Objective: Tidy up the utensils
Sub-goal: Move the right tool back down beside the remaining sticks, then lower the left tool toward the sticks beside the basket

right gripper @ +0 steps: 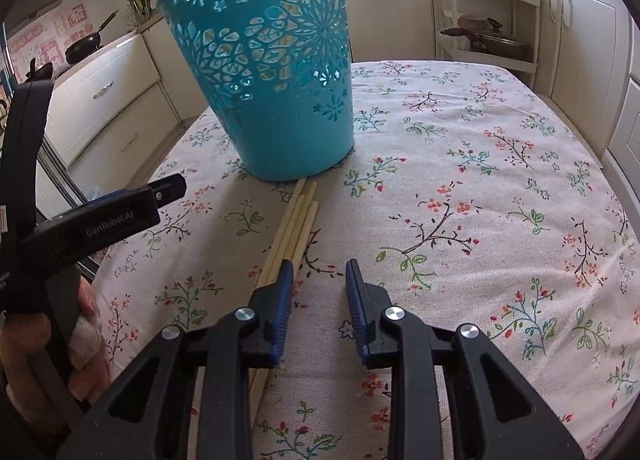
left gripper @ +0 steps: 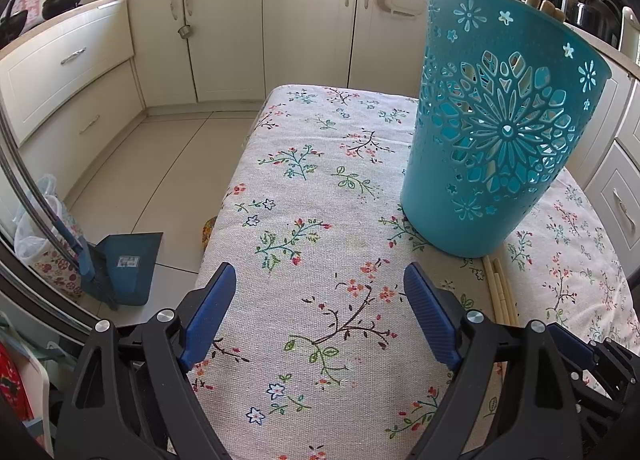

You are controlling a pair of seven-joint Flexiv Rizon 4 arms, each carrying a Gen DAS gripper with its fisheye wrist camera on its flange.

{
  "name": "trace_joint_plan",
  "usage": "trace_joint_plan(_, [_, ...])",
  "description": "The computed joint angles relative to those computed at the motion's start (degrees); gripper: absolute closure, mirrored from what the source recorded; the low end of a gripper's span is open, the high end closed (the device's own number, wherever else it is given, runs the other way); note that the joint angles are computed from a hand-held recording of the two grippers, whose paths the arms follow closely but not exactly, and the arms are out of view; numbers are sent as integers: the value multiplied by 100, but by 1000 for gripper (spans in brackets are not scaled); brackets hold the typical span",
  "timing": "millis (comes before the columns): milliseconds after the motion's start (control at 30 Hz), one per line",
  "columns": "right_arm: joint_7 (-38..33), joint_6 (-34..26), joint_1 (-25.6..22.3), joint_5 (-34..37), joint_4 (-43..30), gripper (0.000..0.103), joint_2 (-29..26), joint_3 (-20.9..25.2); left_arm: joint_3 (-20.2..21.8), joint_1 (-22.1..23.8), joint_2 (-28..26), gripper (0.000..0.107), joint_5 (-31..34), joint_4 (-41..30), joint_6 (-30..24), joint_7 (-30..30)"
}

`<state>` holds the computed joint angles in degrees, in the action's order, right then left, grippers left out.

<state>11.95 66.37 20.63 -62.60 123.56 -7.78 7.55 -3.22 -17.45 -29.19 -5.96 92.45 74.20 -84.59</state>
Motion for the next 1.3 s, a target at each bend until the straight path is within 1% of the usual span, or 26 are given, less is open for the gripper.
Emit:
trace_joint_plan(167, [77,233,-38,-114,21,76,-15,-38,-1,-1,-3,25,2,-5,-4,-10])
trace_joint_plan(267, [-150,28,21,-29,-39,76,-44,5,-2,1,-6,25,5,-11,-6,-9])
trace_joint_plan(367, [-436,-409,128,135,-134,76,-55,66,-1,0,-8,25,5,-14,-9,-14])
trace_joint_plan(400, [-615,-569,155,312,-163,76,-69,105,-4,5,-6,25,0,-11,-12,-13])
trace_joint_plan(433, [-572,-583,163,253,-137,78,-49,87,-5,6,-2,25,-1,-8,-11,-15])
trace_joint_plan(567, [-513,-509,135,313,-91,78,-2,81,-4,7,1,25,1,-3,-13,-14])
trace_joint_plan(667, [-583,-599,154,357,-113,78,-3,99,-13,14,3,25,-7,0,-14,-8])
trace_joint_plan(767, [-671,-665,162,434,-130,82,-4,111,-7,8,3,25,0,-1,-15,-11])
trace_joint_plan(800, [-729,-717,170,473,-141,85,-5,119,-13,14,3,25,-4,1,-10,-5])
trace_joint_plan(867, [-808,-751,161,562,-100,86,47,137,-9,9,-7,25,-6,-12,-16,-10])
trace_joint_plan(900, [-871,-788,153,634,-90,89,70,148,-20,14,-4,25,-8,-6,-13,3])
trace_joint_plan(967, [-1020,-928,143,782,-44,90,154,185,-118,63,10,25,-33,22,-19,154])
trace_joint_plan(1033, [-962,-973,104,779,62,90,252,191,-509,281,102,25,-295,176,-159,615])
trace_joint_plan(1067, [-842,-920,56,727,150,90,314,177,-807,433,172,25,-612,321,-239,983])
trace_joint_plan(1100, [-742,-863,15,686,205,91,352,174,-919,477,203,25,-710,386,-257,1131])
trace_joint_plan(1200, [-545,-721,-68,591,267,91,375,177,-882,283,244,25,-767,412,-419,1425])
trace_joint_plan(1267, [-506,-706,-86,500,276,90,372,185,-722,71,216,25,-636,331,-488,1437])
trace_joint_plan(1300, [-483,-662,-106,474,291,90,379,182,-576,-68,198,25,-493,275,-506,1354])
